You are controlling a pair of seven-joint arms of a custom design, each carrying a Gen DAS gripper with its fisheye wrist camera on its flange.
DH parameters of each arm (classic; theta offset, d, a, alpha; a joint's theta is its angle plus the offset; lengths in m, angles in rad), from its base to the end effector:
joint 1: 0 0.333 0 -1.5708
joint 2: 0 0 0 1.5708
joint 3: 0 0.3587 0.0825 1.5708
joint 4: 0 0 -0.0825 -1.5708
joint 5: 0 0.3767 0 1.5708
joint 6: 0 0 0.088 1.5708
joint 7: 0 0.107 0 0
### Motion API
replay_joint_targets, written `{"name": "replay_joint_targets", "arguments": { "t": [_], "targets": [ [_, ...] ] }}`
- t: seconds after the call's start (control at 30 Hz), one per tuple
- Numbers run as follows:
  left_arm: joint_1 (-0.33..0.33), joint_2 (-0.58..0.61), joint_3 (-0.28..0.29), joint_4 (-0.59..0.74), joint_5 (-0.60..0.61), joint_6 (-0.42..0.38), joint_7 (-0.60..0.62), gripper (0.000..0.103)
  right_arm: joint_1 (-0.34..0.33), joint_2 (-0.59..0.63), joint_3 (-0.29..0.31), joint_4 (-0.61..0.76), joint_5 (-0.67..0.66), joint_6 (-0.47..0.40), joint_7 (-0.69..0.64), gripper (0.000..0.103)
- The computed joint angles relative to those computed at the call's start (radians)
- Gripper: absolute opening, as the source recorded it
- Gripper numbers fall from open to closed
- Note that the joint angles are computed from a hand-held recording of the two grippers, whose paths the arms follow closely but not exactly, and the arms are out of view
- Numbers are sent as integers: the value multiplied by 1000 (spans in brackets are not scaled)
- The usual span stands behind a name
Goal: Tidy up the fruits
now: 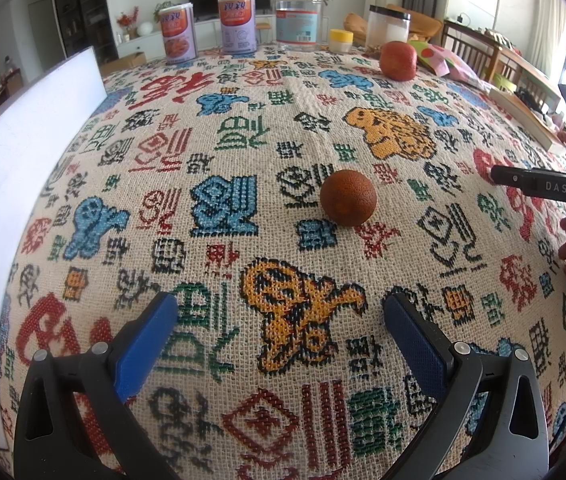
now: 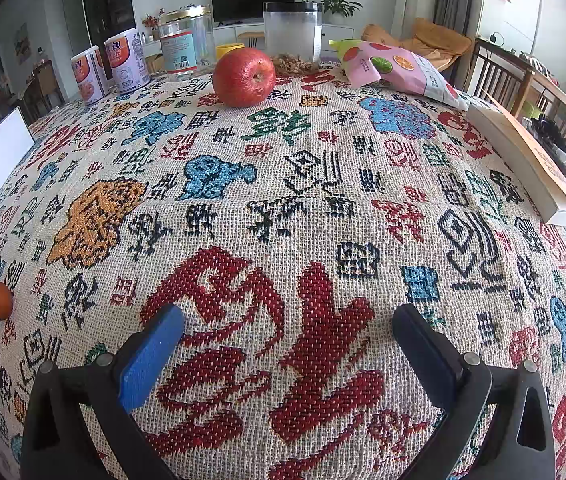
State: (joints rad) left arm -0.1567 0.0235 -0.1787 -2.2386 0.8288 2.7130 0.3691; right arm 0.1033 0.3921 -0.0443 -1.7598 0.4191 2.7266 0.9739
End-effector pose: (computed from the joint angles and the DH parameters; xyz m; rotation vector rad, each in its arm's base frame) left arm 0.5129 -0.2060 0.4465 -1.9850 1.6568 -0.5491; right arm 0.7031 0.0307 0.4509 -2.1107 1.5094 -0.4892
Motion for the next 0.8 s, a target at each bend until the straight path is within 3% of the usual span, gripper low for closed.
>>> {"name": "replay_joint_targets", "arguments": {
  "t": [0.57,0.67,0.8],
  "targets": [
    [2,3,0,7,-27,0,9,102,-4,1,3,3,8,-4,-14,103],
    [8,37,1,46,-84,40,77,101,-3,1,2,2,8,-4,-14,103],
    [-12,107,3,159,-55,14,129,100,-3,1,2,2,8,-4,-14,103]
  ]
}}
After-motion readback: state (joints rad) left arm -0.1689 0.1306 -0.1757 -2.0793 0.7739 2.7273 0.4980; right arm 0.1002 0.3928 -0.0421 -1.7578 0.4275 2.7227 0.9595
